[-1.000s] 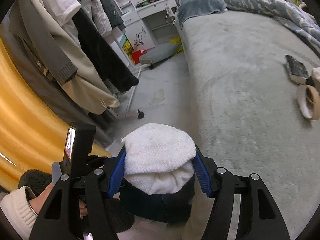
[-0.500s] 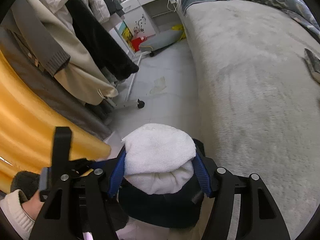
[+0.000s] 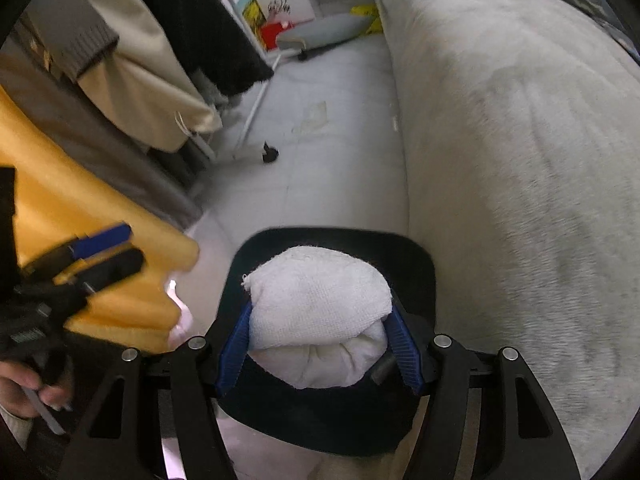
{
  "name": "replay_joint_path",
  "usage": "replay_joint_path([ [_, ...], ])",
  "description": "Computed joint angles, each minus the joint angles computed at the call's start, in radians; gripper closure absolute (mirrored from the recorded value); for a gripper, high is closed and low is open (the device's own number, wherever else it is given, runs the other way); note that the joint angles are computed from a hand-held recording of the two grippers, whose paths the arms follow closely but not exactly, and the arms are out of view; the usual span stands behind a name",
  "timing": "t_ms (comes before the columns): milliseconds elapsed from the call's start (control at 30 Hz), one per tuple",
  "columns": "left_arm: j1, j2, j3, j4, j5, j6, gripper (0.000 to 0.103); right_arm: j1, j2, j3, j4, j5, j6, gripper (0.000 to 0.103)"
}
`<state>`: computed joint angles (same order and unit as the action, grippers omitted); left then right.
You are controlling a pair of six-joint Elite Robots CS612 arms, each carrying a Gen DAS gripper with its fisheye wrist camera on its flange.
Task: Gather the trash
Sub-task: 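Open the left tool over the bin while the right tool releases the tissue ball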
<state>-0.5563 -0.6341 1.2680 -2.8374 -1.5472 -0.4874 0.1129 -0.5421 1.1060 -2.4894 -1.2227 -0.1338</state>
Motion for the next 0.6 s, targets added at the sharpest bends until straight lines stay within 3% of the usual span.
replay_joint_path([
  [267, 0.003, -0.028, 0.049, -0.097, 0.026, 0.002, 0.041, 0.023, 0.020, -0.024, 0.069, -0.073, -0.065, 0.039],
  [500, -0.007, -0.049, 0.079, -0.168, 0.051, 0.087, 0.050, 0.038, 0.040, -0.044, 0.165, -0.123, -0.115, 0.039],
  [600, -0.007, -0.054, 0.087, -0.193, 0.047, 0.099, 0.052, 0.043, 0.049, -0.058, 0.194, -0.149, -0.121, 0.030],
])
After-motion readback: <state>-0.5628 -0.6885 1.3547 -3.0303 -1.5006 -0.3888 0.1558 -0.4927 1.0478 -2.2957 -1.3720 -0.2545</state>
